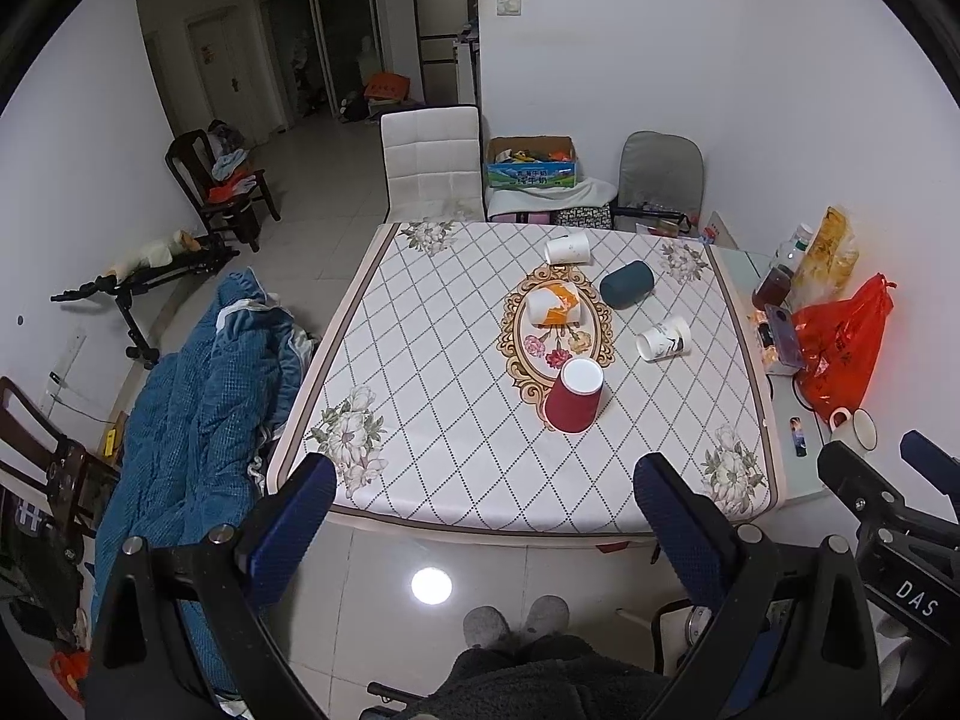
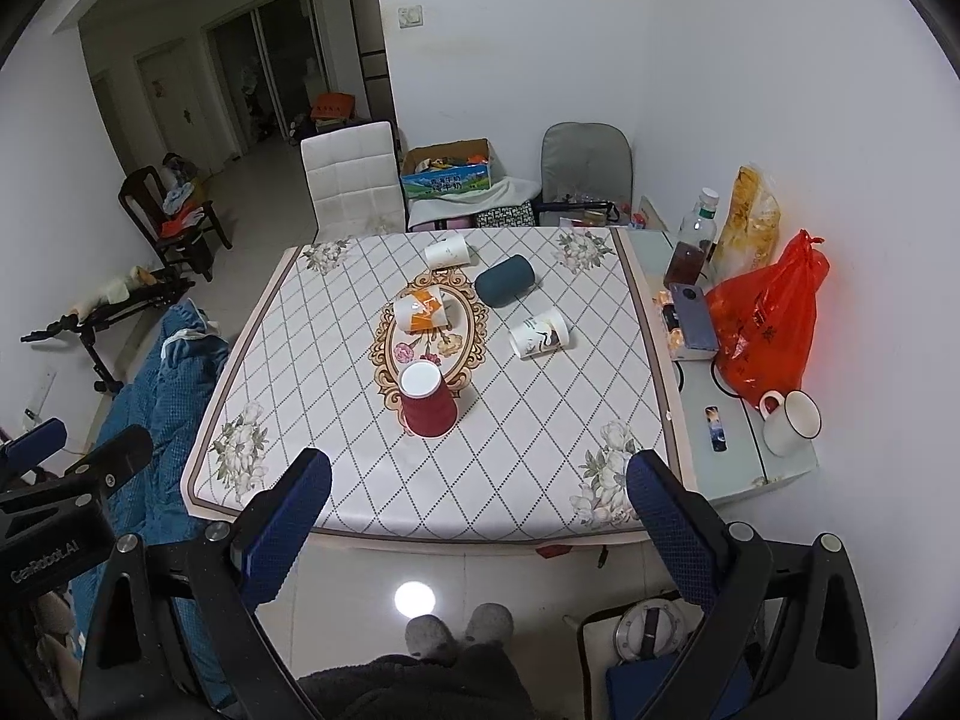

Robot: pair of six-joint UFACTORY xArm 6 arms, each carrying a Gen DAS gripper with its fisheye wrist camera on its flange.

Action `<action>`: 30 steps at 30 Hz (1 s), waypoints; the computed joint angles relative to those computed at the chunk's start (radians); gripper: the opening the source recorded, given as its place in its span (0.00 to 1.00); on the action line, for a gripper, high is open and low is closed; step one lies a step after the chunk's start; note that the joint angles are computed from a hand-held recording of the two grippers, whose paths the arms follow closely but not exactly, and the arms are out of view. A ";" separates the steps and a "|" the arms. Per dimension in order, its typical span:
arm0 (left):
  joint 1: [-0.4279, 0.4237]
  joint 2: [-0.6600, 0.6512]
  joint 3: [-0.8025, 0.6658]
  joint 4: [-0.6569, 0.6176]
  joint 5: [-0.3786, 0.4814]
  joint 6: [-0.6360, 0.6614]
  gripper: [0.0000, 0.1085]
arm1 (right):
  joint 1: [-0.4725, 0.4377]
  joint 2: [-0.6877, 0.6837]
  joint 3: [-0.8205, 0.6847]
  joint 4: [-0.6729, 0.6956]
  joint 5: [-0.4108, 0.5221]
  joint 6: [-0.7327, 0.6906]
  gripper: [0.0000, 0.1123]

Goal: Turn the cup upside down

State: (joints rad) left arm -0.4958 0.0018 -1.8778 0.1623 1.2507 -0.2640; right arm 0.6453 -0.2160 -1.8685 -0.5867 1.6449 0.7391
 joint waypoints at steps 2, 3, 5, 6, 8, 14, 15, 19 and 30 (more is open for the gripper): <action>0.000 -0.002 0.003 0.000 -0.003 -0.001 0.94 | 0.005 0.000 0.000 -0.003 0.004 0.005 0.90; 0.000 -0.003 0.005 0.001 -0.004 0.000 0.94 | 0.002 0.000 -0.002 -0.002 0.003 0.002 0.90; 0.001 -0.005 0.005 0.004 -0.007 -0.002 0.94 | 0.000 0.001 -0.004 0.001 0.002 0.000 0.90; 0.002 -0.005 0.004 0.003 -0.008 -0.003 0.94 | 0.002 -0.001 -0.002 -0.002 0.004 0.003 0.90; 0.003 -0.003 0.001 0.006 -0.009 -0.003 0.94 | 0.004 -0.004 -0.001 -0.004 0.007 0.005 0.90; 0.005 -0.001 -0.004 0.007 -0.006 0.004 0.94 | 0.006 -0.005 0.000 -0.005 0.008 0.009 0.90; 0.004 -0.001 -0.003 0.009 -0.007 0.002 0.94 | 0.005 -0.005 0.000 -0.004 0.007 0.009 0.90; 0.005 -0.001 -0.003 0.008 -0.009 0.005 0.94 | 0.005 -0.004 -0.003 -0.006 0.008 0.006 0.90; 0.001 -0.008 0.010 -0.002 -0.017 0.012 0.94 | 0.010 0.000 -0.012 -0.007 0.015 0.008 0.90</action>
